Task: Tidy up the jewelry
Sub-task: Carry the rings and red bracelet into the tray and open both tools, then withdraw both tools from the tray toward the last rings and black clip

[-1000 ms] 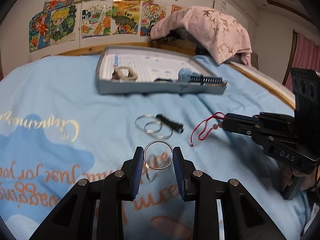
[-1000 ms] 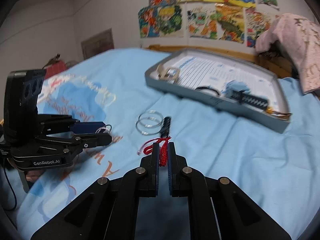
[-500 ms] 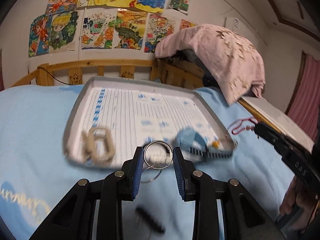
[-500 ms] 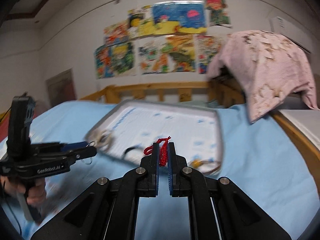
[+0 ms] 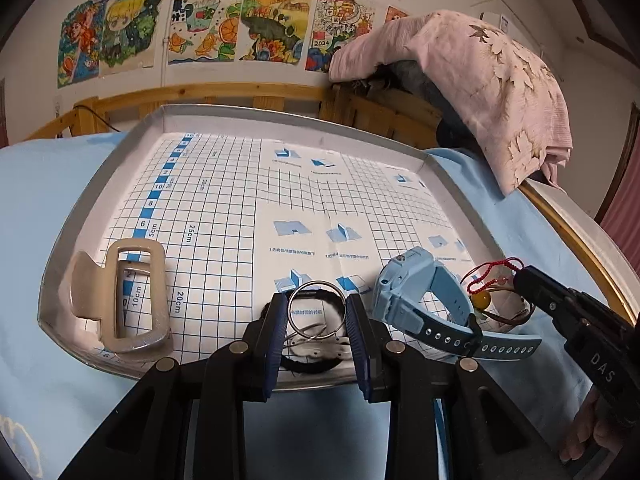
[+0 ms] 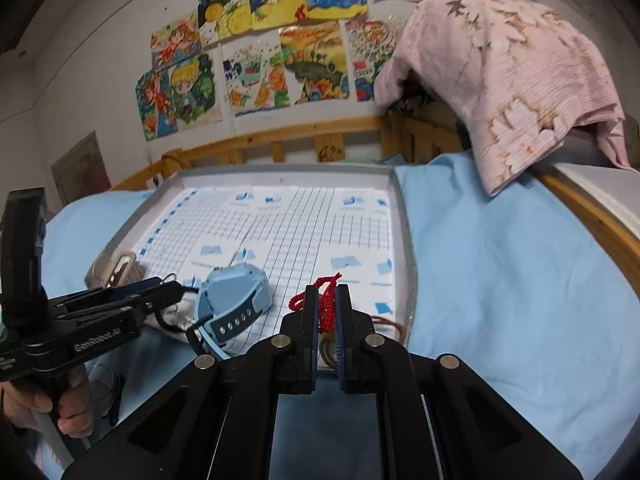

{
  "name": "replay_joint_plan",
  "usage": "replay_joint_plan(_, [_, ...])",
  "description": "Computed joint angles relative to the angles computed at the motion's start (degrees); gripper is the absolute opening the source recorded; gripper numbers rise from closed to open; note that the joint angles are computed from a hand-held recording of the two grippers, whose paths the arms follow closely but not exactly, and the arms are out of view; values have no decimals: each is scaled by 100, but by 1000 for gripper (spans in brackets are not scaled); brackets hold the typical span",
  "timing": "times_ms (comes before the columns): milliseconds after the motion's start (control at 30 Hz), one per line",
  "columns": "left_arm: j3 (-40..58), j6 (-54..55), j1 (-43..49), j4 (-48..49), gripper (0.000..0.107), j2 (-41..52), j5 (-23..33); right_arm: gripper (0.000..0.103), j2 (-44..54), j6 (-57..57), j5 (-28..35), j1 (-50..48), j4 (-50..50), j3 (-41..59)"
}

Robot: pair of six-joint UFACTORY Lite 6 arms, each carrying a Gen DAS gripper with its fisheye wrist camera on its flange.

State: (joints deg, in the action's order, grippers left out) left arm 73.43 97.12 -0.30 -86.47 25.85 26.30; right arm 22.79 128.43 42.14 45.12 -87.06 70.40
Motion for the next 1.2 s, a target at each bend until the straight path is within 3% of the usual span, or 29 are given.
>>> replay_joint_plan(333, [50, -140, -82, 160, 28, 2, -159, 8, 191, -201, -308, -166, 275, 98])
replay_joint_plan(467, [72, -382, 22, 261, 29, -32, -90, 8, 143, -276, -86, -30, 373, 106])
replay_joint_plan(500, [64, -398, 61, 264, 35, -59, -54, 11, 122, -304, -28, 0, 407, 109])
replay_joint_plan(567, [-40, -252, 110, 81, 57, -183, -59, 24, 44, -283, 36, 24, 394, 60])
replay_joint_plan(600, [-180, 43, 143, -252, 69, -315, -81, 34, -4, -276, 67, 42, 398, 34])
replay_joint_plan(633, [-282, 319, 182, -554, 69, -407, -59, 39, -54, -266, 113, 61, 404, -2])
replay_joint_plan(767, [-562, 515, 374, -729, 73, -823, 118, 43, -394, -50, 437, 276, 325, -280])
replay_joint_plan(833, [-914, 970, 504, -1210, 90, -1171, 212, 62, -670, 198, 743, 495, 190, -526])
replay_joint_plan(933, [-1508, 1552, 746, -1770, 101, -1780, 412, 72, -975, 273, 1257, 875, 121, -715])
replay_joint_plan(1133, [-2411, 1852, 1357, -1820, 103, -2979, 895, 91, -1314, 268, 2316, 1803, 214, -792])
replay_joint_plan(1200, [-2670, 1713, 1682, -1555, 103, -3387, 1187, 93, -1355, 232, 2579, 2092, 259, -750])
